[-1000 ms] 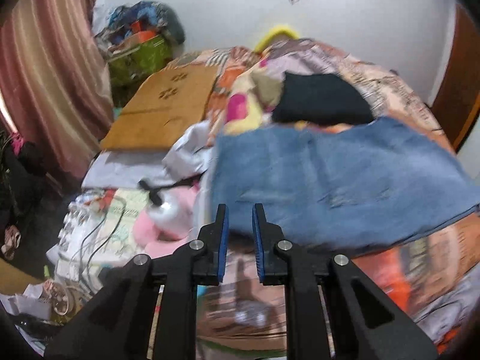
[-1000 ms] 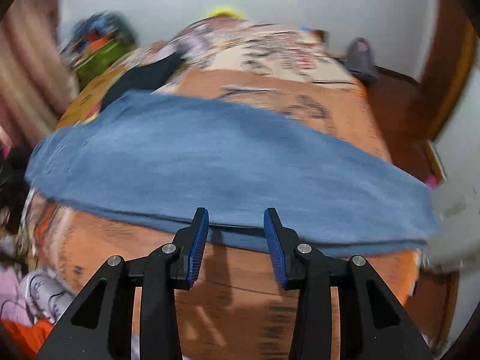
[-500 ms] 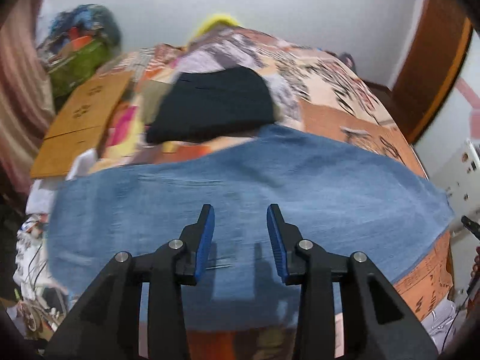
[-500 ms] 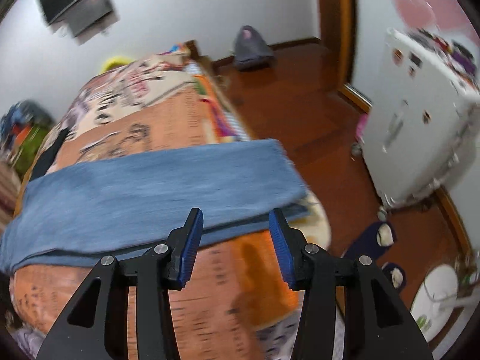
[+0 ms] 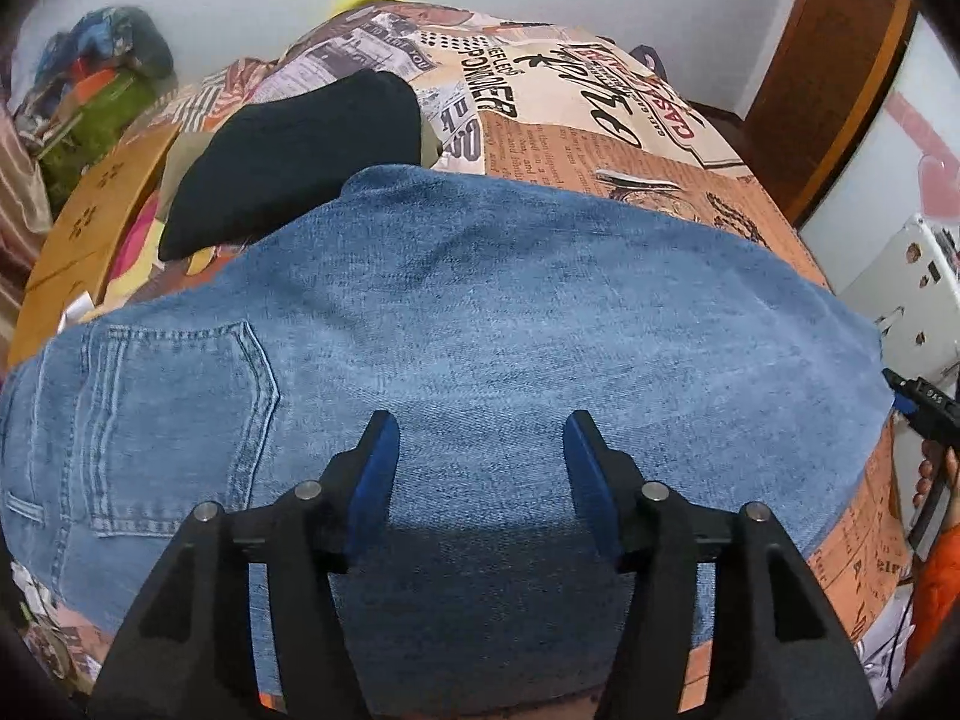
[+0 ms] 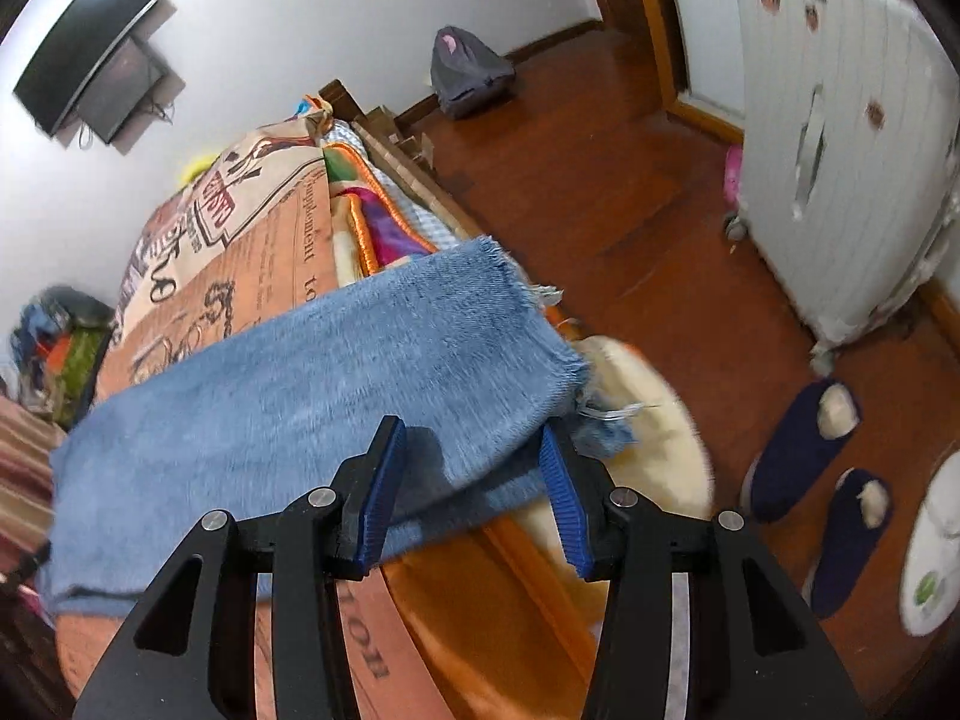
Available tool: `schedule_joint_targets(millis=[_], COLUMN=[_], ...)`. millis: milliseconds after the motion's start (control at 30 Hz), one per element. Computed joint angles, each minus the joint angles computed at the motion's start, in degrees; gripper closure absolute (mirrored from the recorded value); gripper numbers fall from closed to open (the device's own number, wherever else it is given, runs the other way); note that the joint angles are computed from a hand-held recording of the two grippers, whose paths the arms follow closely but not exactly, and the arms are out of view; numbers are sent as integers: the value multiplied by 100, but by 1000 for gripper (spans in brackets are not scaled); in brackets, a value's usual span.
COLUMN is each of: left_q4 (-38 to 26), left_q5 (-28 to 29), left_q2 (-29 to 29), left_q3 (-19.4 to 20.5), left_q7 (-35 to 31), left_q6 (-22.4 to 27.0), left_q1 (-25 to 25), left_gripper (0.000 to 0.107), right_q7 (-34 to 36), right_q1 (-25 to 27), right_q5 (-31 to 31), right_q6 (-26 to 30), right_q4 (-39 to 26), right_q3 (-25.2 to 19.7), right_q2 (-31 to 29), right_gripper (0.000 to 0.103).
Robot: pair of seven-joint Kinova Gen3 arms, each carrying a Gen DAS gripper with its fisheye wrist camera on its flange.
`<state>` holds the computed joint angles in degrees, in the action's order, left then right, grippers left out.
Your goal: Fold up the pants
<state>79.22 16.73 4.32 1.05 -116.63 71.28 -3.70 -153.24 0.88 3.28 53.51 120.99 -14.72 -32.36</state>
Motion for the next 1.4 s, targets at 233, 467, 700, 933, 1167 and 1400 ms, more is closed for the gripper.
schedule_joint_targets(millis=[233, 467, 700, 933, 1167, 1400], left_q4=[99, 110, 26, -245, -235, 21], left_q5=[-82, -148, -91, -10, 46, 9], left_q2=[-59, -99, -76, -94, -88, -20], left_q3=[3, 7, -25, 8, 139, 187], left_q7=[59, 63, -46, -39, -47, 58], left_q6=[-109, -96, 86, 202, 99, -39], left_q1=[31, 59, 25, 44, 253, 396], left_gripper=[45, 44, 44, 45, 45, 42], right_q7=[-35, -249, -336, -369, 352, 867], right_q1=[216, 634, 265, 285, -151, -139], right_q5=[327, 1418, 929, 837, 1021, 905], right_q6=[-105, 635, 736, 1344, 983, 304], right_q4=[-123, -679, -233, -348, -859, -625], right_q3=[-257, -1083, -718, -645, -157, 324], right_q2=[136, -51, -124, -23, 81, 643], right_gripper=[95, 99, 99, 89, 64, 54])
